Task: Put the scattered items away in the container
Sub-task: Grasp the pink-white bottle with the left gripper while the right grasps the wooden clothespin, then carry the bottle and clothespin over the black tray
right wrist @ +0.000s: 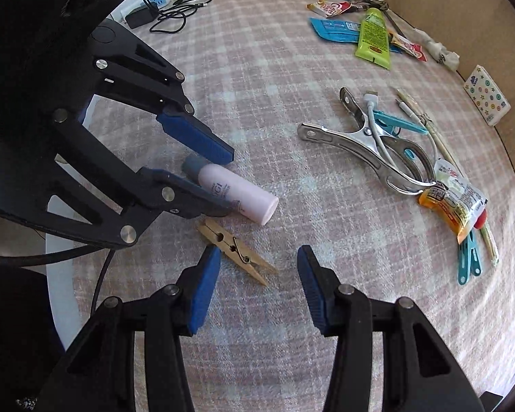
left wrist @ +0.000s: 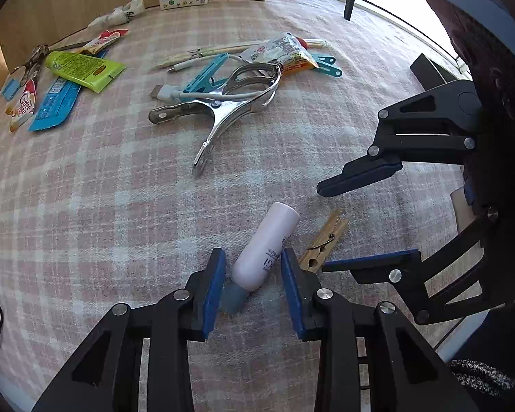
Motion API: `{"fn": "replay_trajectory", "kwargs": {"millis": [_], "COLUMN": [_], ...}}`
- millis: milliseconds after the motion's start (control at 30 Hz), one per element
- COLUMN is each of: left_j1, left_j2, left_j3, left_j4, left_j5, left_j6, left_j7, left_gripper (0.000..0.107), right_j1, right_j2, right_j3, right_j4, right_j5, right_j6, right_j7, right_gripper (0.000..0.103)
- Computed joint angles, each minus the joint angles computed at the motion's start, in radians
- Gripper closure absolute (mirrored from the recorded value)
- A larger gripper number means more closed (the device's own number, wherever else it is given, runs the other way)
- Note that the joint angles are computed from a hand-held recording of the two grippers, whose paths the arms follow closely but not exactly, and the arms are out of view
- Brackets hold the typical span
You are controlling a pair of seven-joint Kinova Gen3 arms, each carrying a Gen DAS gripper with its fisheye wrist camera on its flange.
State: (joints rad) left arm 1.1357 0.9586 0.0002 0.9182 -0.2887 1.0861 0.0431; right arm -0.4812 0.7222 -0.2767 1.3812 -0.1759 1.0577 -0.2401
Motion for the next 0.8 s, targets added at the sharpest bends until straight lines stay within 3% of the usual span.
{"fn": "replay_trajectory", "kwargs": {"millis": [167,367,600,800], "left_j1": [0.005,0.012,0.061,0.111], "left_j2": [-0.006,-0.009,-0.033,-0.075], "left_j3": [-0.009,-0.018,-0.039,-0.047], "left_j4": [0.020,0.033,0.077,0.141], "left_j5": [-0.009,-0.018,-0.051,-0.091], "left_j6": [-0.022,-0.009,0.000,0.009], "left_j7": [0.021,0.052,0.181,0.325], "left_gripper": [0.079,0.086,0.089,0.089], "right_j1": [0.011,0.029,0.063,0.096], "right_j2": [-0.009,-0.043,-0.058,-0.077], "right_j3": [-0.009,-0.009,-0.010,-0.012], "right_j4": [0.032,0.090,0.118,0.154], "right_j5": [-0.010,-0.015,-0.049,-0.090], "right_j6": [-0.042,-0.100,-0.100,-0.157], "right_j7": [0.019,0.022,-0.011,-0.043], "right_gripper": [0.062,0.078,0.090,0.091]}}
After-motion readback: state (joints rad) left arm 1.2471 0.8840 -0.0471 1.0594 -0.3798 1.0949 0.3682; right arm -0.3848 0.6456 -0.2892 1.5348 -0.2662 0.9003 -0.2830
